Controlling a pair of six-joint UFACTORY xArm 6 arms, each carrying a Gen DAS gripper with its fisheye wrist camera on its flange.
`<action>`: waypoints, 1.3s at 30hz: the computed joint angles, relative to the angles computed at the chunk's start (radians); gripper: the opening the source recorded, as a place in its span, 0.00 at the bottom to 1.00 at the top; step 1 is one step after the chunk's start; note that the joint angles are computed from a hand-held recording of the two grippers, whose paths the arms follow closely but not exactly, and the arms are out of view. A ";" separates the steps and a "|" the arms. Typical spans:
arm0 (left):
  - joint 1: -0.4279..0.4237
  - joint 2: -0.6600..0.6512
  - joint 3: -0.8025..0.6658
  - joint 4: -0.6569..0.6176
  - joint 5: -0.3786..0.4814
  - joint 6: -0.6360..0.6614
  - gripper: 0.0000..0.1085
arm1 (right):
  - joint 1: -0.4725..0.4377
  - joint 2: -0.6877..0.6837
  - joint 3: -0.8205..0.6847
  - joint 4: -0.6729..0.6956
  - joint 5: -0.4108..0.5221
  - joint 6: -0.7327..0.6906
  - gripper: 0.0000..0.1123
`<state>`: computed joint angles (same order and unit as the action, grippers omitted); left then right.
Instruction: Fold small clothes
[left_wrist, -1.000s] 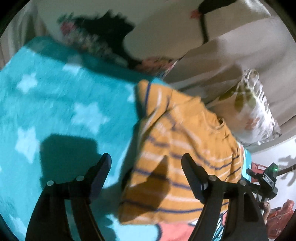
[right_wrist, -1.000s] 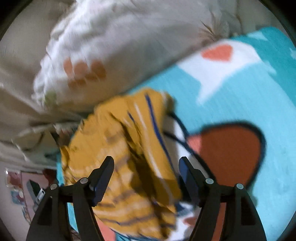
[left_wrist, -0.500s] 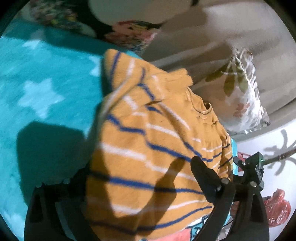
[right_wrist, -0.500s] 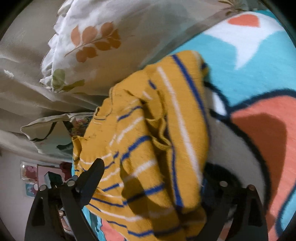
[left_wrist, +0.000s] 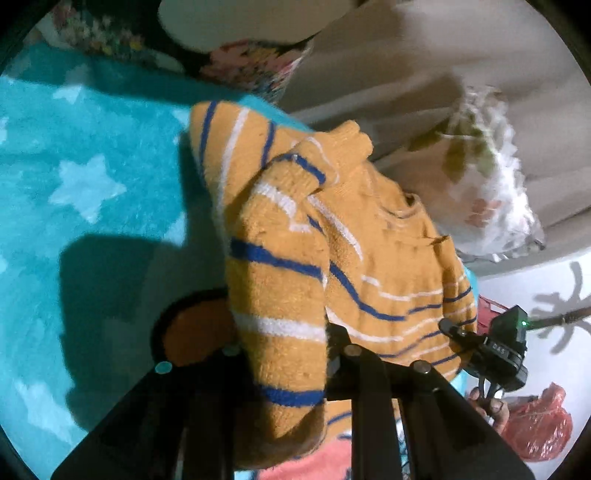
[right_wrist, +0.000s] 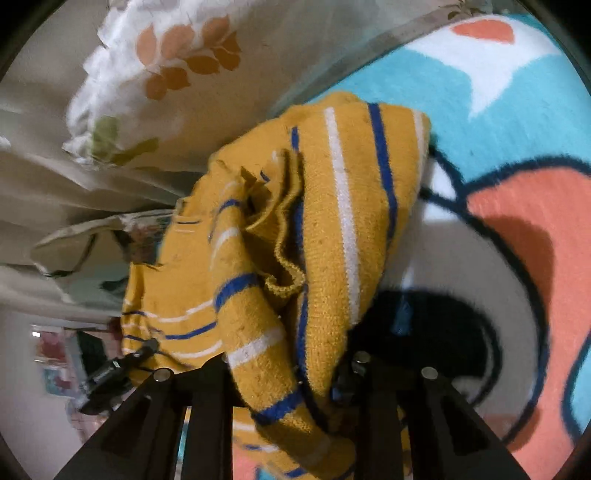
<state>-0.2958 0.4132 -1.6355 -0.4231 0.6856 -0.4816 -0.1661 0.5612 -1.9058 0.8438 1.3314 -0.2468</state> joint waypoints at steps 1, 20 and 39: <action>-0.006 -0.020 0.013 0.002 0.003 -0.003 0.18 | -0.009 -0.013 0.012 0.018 0.020 -0.004 0.23; -0.050 -0.427 0.602 0.134 -0.151 -0.283 0.42 | -0.123 -0.311 0.397 -0.069 -0.051 -0.122 0.49; -0.237 -0.546 0.464 0.990 0.252 -0.809 0.66 | 0.027 -0.263 0.274 -0.418 -0.350 0.027 0.55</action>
